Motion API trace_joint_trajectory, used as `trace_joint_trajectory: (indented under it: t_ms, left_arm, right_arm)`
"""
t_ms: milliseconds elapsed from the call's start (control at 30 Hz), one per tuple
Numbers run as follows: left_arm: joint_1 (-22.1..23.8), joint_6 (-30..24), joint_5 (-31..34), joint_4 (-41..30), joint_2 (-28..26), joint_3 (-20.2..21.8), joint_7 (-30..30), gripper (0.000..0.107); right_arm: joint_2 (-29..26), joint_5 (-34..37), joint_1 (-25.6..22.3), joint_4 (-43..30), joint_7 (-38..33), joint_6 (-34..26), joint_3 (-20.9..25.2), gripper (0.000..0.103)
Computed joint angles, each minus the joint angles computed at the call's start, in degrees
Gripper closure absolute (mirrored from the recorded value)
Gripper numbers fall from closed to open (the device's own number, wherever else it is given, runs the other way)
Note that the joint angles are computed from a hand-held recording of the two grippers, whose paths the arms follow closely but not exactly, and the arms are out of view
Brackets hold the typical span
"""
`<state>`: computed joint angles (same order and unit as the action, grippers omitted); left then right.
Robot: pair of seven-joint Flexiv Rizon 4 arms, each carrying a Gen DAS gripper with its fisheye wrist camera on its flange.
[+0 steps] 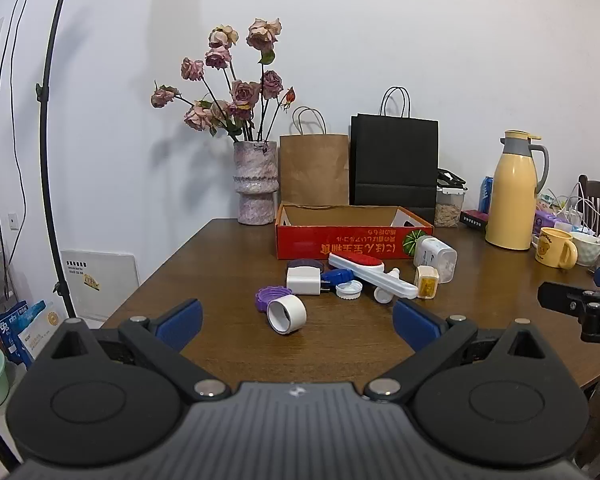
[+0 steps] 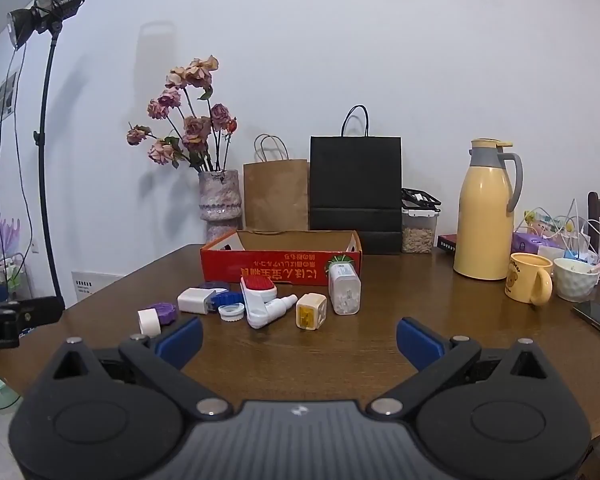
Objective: Organize rigid objects
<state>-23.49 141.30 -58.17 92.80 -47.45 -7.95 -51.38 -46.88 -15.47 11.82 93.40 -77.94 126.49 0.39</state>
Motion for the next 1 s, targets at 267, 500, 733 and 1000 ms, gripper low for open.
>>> trace_joint_trajectory:
  t_ms: [267,500,733,1000]
  left_arm:
    - [0.0,0.1,0.0,0.1,-0.2,0.0,-0.2,0.004]
    - [-0.1,0.0,-0.3,-0.2,-0.2,-0.1,0.2,0.004]
    - [-0.1,0.1,-0.3,-0.3,-0.5,-0.2,0.1,0.004]
    - [-0.1,0.1,-0.2,-0.1,-0.5,-0.3,0.0,0.004]
  right_arm:
    - [0.3,0.0,0.0,0.0,0.1,-0.6,0.1,0.000]
    - [0.4,0.0,0.0,0.1,0.0,-0.7,0.1,0.000]
    - [0.5,0.3,0.2,0.1,-0.1,-0.8,0.0,0.000]
    - [0.5,0.5,0.3,0.3,-0.3,-0.7,0.0,0.000]
